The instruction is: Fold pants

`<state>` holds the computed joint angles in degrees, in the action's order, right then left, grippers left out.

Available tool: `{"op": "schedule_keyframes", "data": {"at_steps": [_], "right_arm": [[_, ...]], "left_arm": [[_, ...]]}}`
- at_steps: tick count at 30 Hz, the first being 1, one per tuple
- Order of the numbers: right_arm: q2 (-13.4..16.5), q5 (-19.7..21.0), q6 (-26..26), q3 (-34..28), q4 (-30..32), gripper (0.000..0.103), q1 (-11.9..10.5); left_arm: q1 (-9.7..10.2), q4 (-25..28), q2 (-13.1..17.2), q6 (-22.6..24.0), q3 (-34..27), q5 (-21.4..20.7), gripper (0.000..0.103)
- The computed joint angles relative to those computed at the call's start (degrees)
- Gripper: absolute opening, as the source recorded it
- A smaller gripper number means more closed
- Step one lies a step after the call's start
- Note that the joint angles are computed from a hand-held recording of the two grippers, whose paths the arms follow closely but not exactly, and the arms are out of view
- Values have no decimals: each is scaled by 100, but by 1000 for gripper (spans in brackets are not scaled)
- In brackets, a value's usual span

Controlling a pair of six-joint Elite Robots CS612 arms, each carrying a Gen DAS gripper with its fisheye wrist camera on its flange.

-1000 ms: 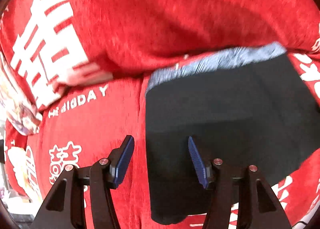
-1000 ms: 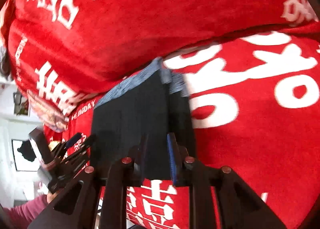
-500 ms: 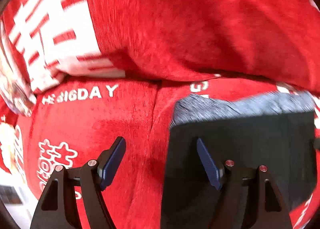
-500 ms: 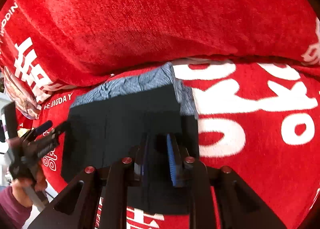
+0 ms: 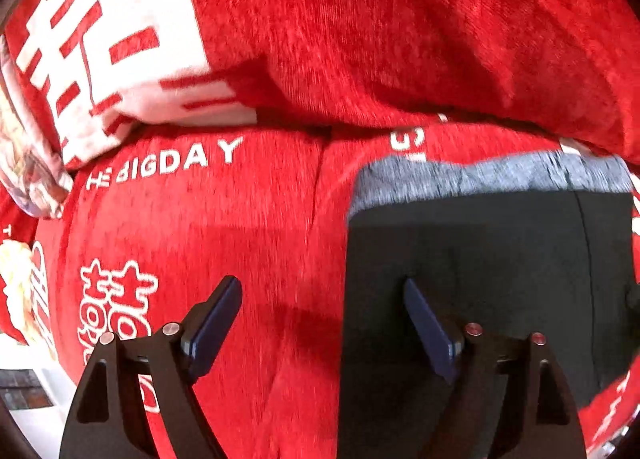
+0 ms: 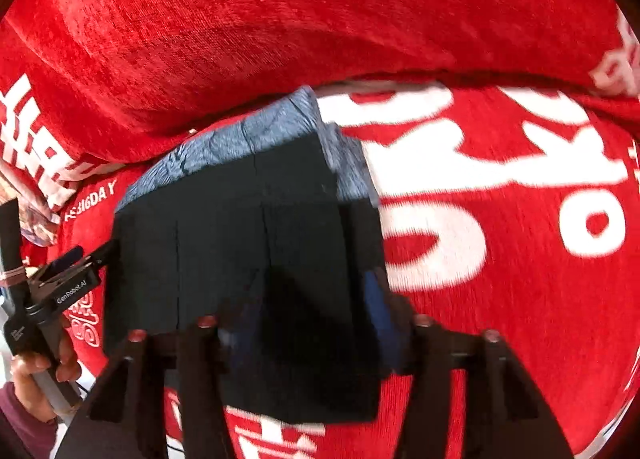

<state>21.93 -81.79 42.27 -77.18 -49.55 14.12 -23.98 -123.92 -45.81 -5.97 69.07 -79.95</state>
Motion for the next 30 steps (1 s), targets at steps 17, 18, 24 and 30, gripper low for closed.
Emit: {"op": "schedule_keyframes", "data": {"at_steps": [17, 18, 24, 30], "right_arm": [[136, 328, 343, -468, 346, 74, 4], [133, 323, 329, -459, 334, 76, 1], [240, 260, 450, -670, 156, 81, -30], [345, 366, 649, -846, 137, 82, -73]], "left_arm": [[-89, 175, -218, 311, 281, -256, 102], [-93, 184, -213, 308, 282, -252, 102], [-88, 242, -202, 259, 264, -269, 102], [-92, 277, -194, 208, 255, -261, 102]]}}
